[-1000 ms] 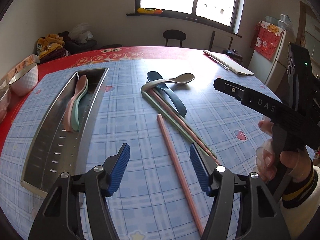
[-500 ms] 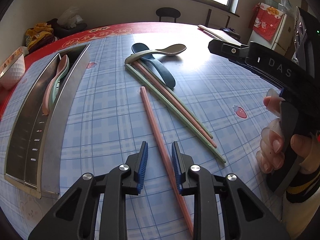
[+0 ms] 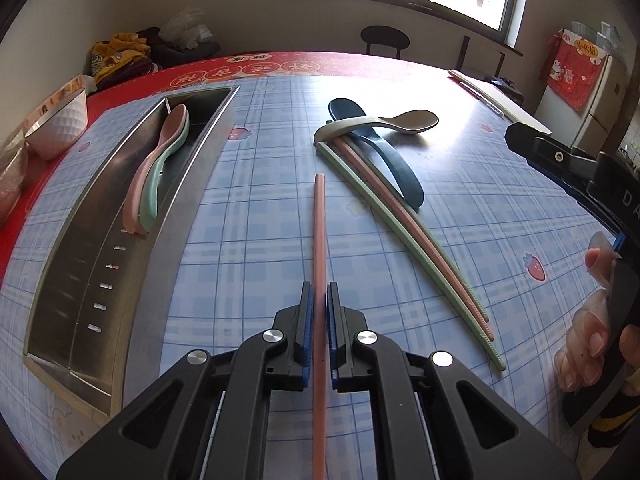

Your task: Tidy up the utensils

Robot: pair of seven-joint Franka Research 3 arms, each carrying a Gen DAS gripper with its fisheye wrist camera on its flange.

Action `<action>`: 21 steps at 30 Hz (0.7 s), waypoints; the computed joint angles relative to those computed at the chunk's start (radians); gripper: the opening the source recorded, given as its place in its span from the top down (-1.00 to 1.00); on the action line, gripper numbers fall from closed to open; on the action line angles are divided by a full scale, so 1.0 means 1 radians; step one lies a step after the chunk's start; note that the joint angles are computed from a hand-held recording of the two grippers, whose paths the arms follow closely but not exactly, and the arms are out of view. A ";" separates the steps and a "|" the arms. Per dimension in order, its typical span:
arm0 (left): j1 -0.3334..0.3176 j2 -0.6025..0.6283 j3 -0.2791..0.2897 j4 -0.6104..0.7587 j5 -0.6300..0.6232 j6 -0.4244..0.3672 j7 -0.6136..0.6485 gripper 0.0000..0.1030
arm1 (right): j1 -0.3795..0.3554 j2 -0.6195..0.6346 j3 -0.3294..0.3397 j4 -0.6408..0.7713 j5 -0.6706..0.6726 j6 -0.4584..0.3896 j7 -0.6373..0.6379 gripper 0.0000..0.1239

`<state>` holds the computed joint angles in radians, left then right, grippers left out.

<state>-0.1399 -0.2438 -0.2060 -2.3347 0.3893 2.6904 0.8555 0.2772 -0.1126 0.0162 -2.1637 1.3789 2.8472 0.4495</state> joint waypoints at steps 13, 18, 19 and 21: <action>-0.037 0.005 0.028 -0.025 -0.126 0.082 0.159 0.20 | 0.000 -0.002 0.000 -0.002 -0.017 -0.006 0.016 0.04; -0.004 -0.007 0.008 -0.040 -0.096 0.092 0.089 0.54 | -0.002 0.002 -0.001 0.000 -0.026 -0.014 0.032 0.04; -0.001 -0.009 0.008 -0.040 -0.090 0.090 0.076 0.63 | -0.002 0.002 -0.001 -0.001 -0.024 -0.016 0.033 0.04; -0.002 -0.010 0.011 -0.041 -0.088 0.088 0.070 0.67 | -0.005 0.004 -0.003 0.001 -0.021 -0.023 0.036 0.04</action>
